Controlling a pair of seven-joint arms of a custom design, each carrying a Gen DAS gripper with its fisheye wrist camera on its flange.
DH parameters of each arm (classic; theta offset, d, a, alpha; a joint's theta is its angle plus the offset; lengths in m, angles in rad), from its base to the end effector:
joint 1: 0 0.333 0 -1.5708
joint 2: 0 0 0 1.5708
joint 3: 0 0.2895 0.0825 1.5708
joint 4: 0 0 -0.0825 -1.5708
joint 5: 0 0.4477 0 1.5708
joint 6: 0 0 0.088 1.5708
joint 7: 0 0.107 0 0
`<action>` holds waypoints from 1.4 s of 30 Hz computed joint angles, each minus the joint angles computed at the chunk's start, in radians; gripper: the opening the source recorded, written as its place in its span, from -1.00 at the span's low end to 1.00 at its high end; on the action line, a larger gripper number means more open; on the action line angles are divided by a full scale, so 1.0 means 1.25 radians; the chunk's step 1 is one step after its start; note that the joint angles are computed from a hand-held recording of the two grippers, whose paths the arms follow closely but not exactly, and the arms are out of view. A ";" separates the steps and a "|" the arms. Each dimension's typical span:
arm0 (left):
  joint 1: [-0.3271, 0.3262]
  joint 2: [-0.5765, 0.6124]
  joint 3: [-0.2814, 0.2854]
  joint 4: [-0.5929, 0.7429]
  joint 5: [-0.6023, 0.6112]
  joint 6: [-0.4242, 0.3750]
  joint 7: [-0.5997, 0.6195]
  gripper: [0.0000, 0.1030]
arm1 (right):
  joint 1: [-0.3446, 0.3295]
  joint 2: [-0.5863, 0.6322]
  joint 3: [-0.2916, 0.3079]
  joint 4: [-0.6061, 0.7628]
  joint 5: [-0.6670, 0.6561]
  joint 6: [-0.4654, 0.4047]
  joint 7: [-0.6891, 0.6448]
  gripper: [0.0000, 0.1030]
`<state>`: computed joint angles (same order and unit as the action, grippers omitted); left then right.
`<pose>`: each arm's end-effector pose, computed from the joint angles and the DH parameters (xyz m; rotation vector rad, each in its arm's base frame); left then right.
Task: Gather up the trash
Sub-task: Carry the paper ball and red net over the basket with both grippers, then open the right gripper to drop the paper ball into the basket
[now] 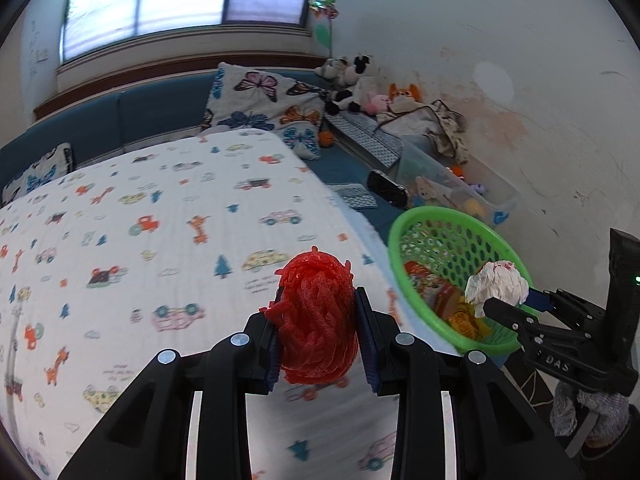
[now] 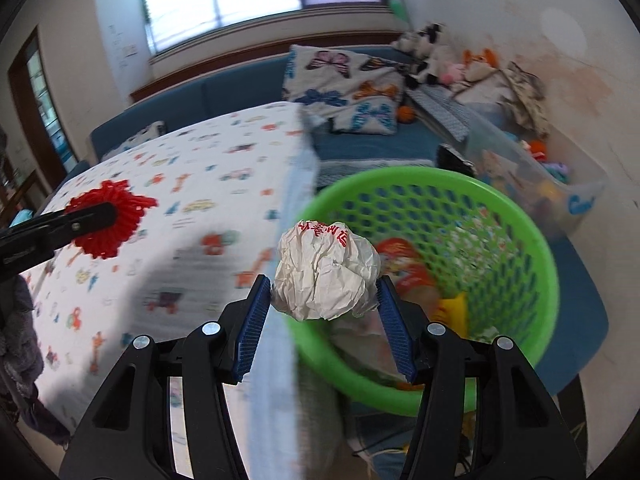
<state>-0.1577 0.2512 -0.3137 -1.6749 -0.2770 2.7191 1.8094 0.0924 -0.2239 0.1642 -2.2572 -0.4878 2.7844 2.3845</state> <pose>0.6691 -0.3071 0.5082 -1.3938 2.2525 -1.1171 0.5638 0.1729 0.4822 -1.5916 1.8564 -0.6908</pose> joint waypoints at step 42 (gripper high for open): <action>-0.123 0.231 -0.039 0.288 0.120 -0.123 0.002 -0.26 | -0.113 -0.178 0.049 -0.166 0.024 -0.020 0.055 0.18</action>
<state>-0.3110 0.5400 -0.3619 -1.3147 -0.1269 2.5650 1.8125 -0.0491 -0.4466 0.2255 -2.4641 -0.4580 2.7600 2.4534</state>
